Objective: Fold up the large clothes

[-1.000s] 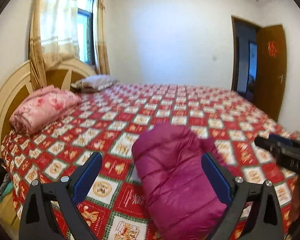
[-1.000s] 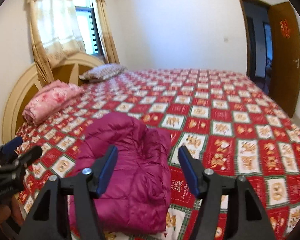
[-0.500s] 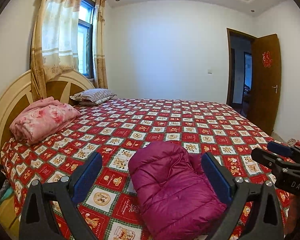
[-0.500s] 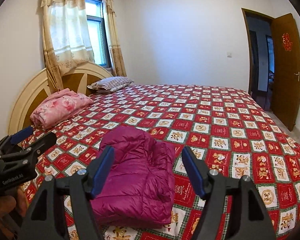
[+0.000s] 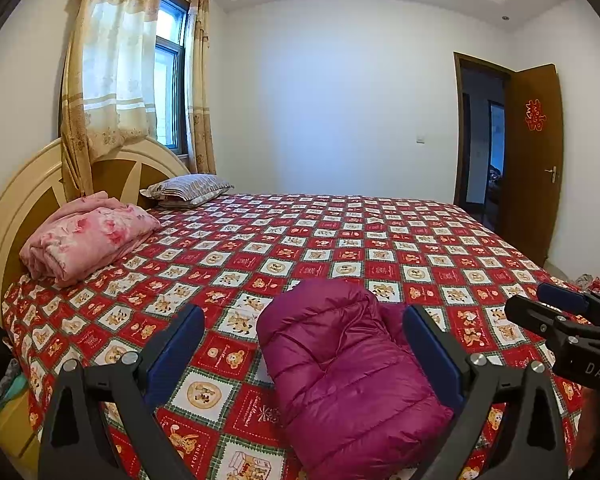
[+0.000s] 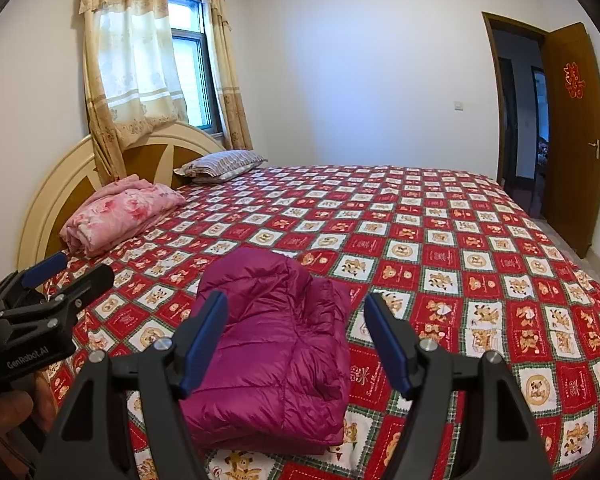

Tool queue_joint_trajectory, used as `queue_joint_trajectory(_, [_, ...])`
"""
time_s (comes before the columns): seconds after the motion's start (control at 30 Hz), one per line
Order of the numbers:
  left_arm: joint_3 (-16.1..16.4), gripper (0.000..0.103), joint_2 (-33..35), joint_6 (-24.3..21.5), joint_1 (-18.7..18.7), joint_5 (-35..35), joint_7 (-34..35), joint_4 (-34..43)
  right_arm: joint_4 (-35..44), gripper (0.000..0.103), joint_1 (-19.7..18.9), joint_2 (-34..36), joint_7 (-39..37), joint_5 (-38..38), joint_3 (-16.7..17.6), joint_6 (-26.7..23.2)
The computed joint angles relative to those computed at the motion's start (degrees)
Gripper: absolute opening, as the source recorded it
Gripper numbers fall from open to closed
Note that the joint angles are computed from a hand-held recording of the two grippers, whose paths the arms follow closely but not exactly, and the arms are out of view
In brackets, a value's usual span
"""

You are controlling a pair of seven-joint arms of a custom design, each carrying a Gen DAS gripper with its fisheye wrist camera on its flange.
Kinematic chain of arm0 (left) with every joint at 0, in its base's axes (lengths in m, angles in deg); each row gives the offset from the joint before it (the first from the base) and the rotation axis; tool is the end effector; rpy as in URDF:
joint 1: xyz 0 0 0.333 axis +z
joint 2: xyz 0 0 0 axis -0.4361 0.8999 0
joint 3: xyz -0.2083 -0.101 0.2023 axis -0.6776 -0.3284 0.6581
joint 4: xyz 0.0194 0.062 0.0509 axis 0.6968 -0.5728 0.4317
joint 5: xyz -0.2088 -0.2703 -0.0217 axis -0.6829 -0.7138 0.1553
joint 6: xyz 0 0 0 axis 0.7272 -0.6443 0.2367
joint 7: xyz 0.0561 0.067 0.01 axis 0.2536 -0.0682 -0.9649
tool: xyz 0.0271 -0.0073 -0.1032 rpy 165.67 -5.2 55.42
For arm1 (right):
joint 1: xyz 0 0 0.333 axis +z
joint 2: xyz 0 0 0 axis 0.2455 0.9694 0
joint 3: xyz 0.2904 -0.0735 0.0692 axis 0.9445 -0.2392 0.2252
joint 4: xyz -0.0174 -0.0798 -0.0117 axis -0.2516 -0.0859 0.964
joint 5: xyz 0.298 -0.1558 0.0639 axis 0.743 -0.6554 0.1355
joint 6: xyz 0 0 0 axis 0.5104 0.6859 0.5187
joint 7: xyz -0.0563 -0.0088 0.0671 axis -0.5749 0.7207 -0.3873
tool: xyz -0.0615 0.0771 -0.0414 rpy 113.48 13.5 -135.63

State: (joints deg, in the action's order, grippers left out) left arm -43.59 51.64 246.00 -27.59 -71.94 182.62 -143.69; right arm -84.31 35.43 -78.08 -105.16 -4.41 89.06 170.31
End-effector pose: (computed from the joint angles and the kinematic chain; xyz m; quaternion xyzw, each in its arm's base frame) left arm 0.5561 -0.0268 0.5699 -0.4770 0.6666 -0.4672 0.3315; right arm 0.4658 0.2866 0.5621 -0.5538 0.6320 -0.3640 0.4017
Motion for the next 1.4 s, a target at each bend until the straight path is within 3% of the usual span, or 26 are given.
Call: queue_joint_trajectory(1.4, [-0.3,0.1,0.8,0.9,0.4,0.7,-0.5,0.2,-0.1,0.075,0.1,0.3,0.2,0.3,-0.1,0.2])
